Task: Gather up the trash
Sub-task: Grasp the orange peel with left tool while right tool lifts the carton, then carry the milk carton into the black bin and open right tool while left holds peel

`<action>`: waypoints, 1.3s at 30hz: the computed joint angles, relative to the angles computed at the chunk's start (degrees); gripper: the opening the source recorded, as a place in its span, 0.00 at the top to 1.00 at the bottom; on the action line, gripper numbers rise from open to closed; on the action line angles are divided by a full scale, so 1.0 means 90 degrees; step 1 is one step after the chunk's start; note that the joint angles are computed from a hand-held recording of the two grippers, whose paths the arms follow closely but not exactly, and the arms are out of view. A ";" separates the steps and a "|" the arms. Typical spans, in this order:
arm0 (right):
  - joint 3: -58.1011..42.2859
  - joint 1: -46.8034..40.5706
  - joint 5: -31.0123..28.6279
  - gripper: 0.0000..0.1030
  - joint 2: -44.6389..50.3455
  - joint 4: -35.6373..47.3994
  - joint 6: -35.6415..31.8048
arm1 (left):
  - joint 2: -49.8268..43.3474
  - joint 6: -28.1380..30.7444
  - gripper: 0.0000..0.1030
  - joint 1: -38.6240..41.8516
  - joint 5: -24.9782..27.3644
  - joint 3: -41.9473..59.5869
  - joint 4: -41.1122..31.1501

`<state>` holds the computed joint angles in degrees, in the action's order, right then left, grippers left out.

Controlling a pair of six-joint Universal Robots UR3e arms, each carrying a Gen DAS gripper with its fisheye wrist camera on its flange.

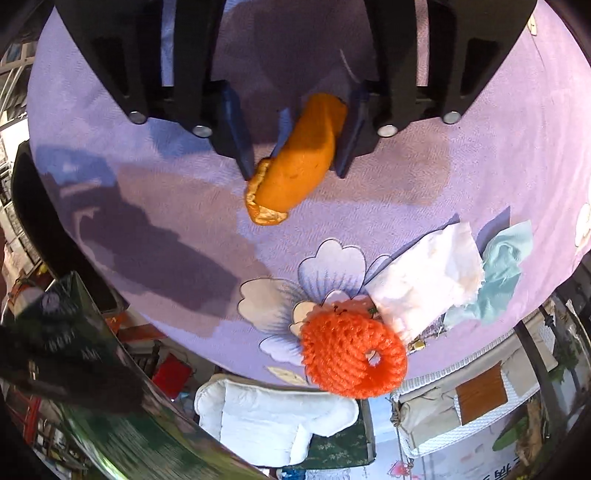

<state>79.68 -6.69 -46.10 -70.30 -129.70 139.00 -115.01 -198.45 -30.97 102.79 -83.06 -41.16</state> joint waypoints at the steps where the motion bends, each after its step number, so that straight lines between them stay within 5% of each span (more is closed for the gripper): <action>1: 0.0187 -0.0086 0.0052 0.50 -0.0116 -0.0073 0.0043 | 0.0004 -0.0044 0.65 -0.0043 0.0041 0.0034 -0.0033; 7: 0.1284 -0.0493 0.0131 0.50 -0.0769 -0.0525 0.0205 | 0.0060 -0.0445 0.80 -0.0373 0.0265 0.0071 0.0041; 24: 0.3611 -0.2430 0.0776 0.50 -0.2869 0.0295 -0.0795 | -0.0100 -0.1014 0.81 -0.1431 0.1089 0.0813 0.0395; 39: 0.4381 -0.4364 0.0372 0.50 -0.3471 0.1167 -0.1729 | -0.1986 -0.1124 0.81 -0.2266 0.0837 0.3613 -0.0216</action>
